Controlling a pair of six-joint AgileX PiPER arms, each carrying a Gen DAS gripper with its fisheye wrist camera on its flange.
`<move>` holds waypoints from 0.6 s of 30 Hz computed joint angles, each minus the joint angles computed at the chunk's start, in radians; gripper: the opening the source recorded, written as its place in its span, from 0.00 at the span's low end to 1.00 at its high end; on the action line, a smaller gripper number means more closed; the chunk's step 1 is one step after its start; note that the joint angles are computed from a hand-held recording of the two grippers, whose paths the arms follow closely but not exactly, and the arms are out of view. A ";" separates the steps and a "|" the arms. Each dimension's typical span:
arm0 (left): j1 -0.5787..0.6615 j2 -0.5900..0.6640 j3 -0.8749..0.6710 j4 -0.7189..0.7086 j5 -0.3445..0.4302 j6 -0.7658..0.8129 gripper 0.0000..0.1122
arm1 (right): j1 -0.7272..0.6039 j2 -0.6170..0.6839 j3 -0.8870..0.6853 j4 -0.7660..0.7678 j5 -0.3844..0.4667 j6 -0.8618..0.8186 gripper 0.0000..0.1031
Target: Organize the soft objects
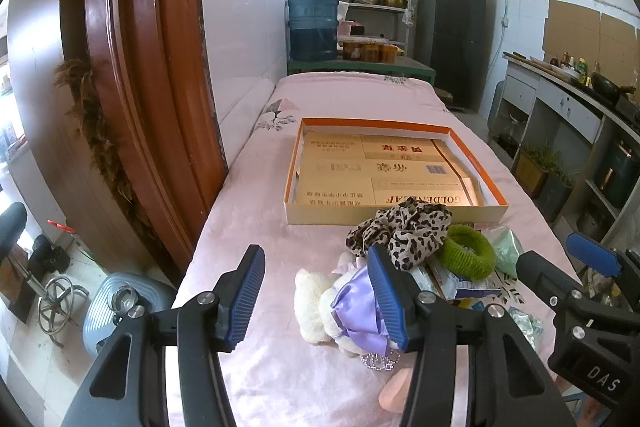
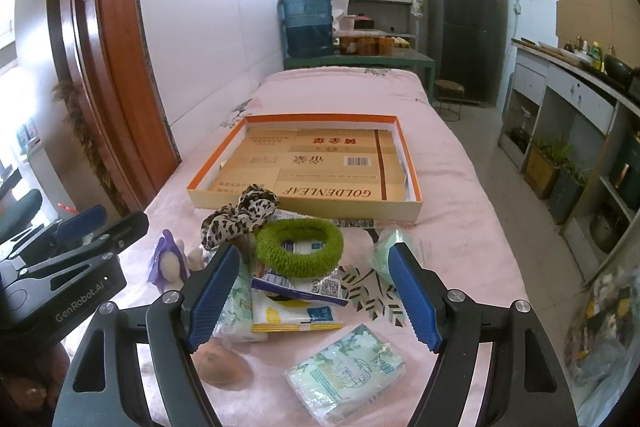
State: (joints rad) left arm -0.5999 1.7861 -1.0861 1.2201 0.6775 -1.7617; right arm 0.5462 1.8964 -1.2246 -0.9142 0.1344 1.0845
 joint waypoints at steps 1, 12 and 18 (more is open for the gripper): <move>0.000 0.000 0.001 -0.001 0.000 0.000 0.48 | 0.000 0.000 0.000 0.000 0.000 0.000 0.76; 0.004 0.010 0.005 0.002 -0.012 -0.007 0.48 | -0.002 0.007 0.002 0.004 -0.002 -0.001 0.76; 0.017 0.008 0.020 0.016 -0.038 -0.024 0.48 | -0.002 0.010 0.005 -0.064 0.003 0.068 0.76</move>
State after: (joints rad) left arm -0.5829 1.7939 -1.0658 1.2358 0.6394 -1.7859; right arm 0.5442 1.9064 -1.2195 -0.9783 0.1376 1.1522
